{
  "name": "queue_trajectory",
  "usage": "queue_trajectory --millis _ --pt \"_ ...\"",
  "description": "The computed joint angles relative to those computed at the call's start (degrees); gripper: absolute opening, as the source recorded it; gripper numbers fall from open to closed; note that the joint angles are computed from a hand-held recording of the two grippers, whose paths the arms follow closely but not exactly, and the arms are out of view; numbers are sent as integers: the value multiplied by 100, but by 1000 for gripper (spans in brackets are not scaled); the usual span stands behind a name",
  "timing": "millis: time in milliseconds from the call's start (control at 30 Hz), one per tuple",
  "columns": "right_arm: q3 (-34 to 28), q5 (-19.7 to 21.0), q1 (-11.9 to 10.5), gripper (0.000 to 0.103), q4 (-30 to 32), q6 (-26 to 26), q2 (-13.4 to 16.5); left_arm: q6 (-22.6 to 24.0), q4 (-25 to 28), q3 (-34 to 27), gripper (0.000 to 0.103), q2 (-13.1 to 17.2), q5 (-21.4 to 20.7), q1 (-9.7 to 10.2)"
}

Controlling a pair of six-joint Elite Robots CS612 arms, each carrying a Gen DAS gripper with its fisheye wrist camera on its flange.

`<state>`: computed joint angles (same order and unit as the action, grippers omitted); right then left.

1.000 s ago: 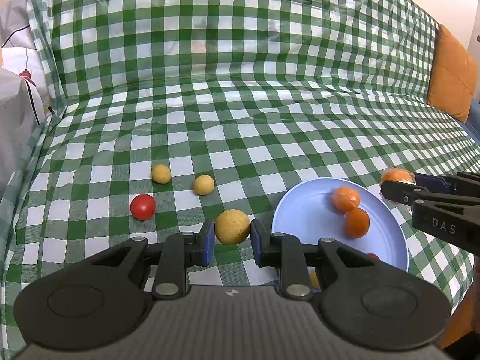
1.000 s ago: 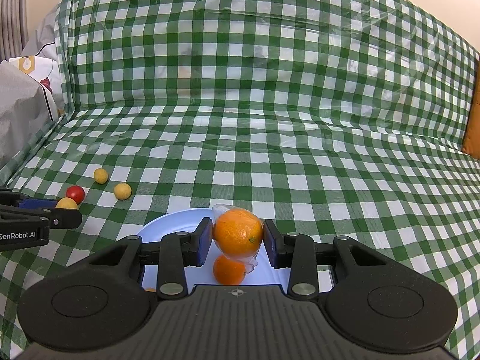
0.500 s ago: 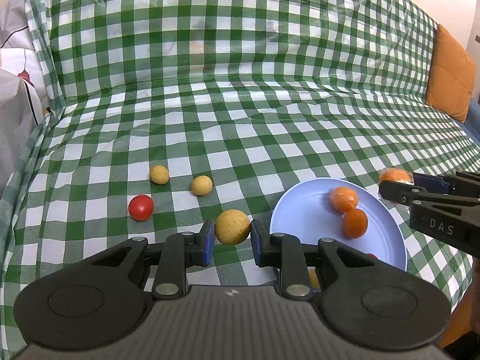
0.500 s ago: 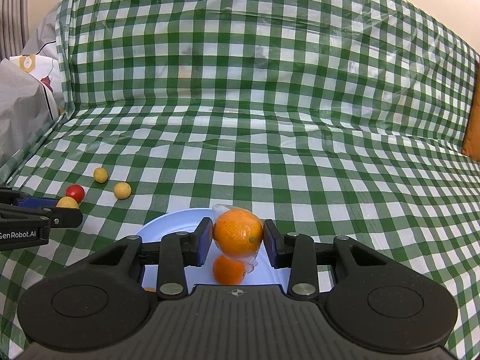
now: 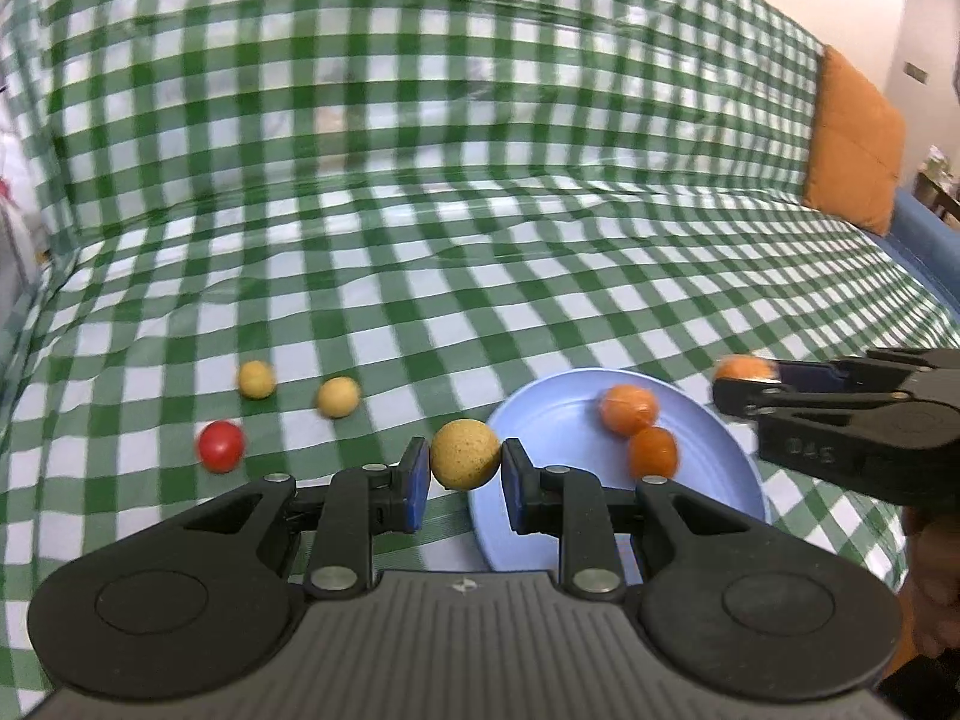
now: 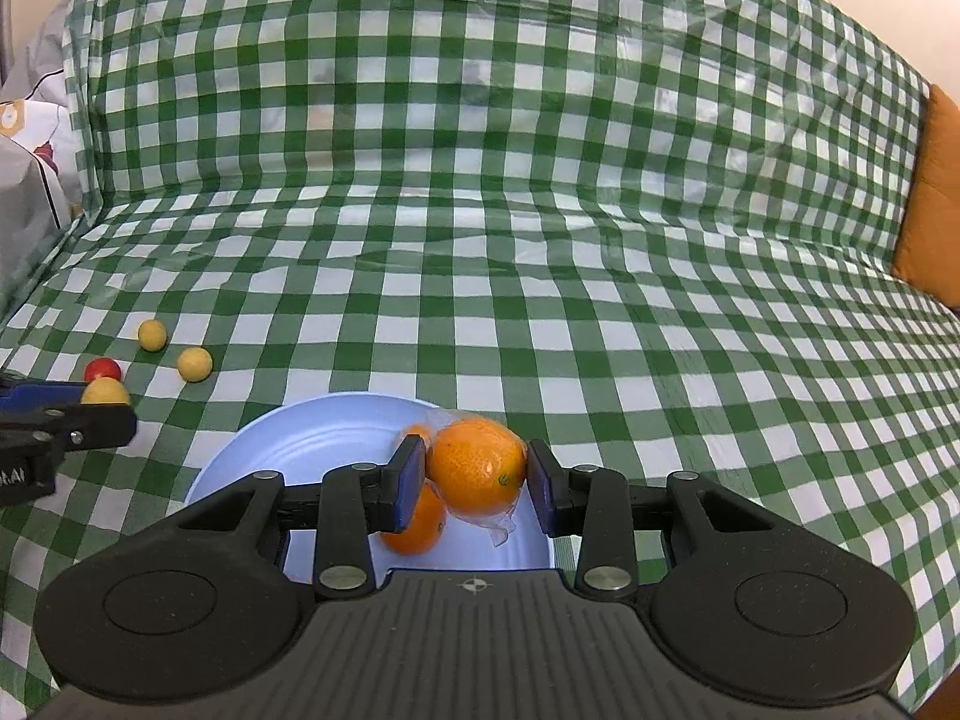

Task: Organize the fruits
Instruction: 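Carry the yellow plum in left tool to the plate while right tool carries the wrapped mandarin, then open left tool over the plate while right tool releases the wrapped mandarin onto it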

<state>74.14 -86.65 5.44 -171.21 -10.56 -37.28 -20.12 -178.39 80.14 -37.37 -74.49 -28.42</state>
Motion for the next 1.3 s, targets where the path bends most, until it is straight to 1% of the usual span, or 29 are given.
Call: queue_trajectory --millis 233,533,767,967,1300 --pt "-121 -83 -1 39 385 -174 48 329 15 -166 28 121 -68 -110" --pt "-142 -147 -23 38 461 -188 55 681 -53 -288 28 221 -17 -212" --pt "-199 -103 -41 39 512 -163 81 720 -44 -299 28 226 -45 -209" --pt "-110 -47 -17 39 350 -127 46 722 -104 -267 28 212 -21 -220" --pt "-97 -115 0 40 300 -101 54 692 -101 -247 28 196 1 -218"
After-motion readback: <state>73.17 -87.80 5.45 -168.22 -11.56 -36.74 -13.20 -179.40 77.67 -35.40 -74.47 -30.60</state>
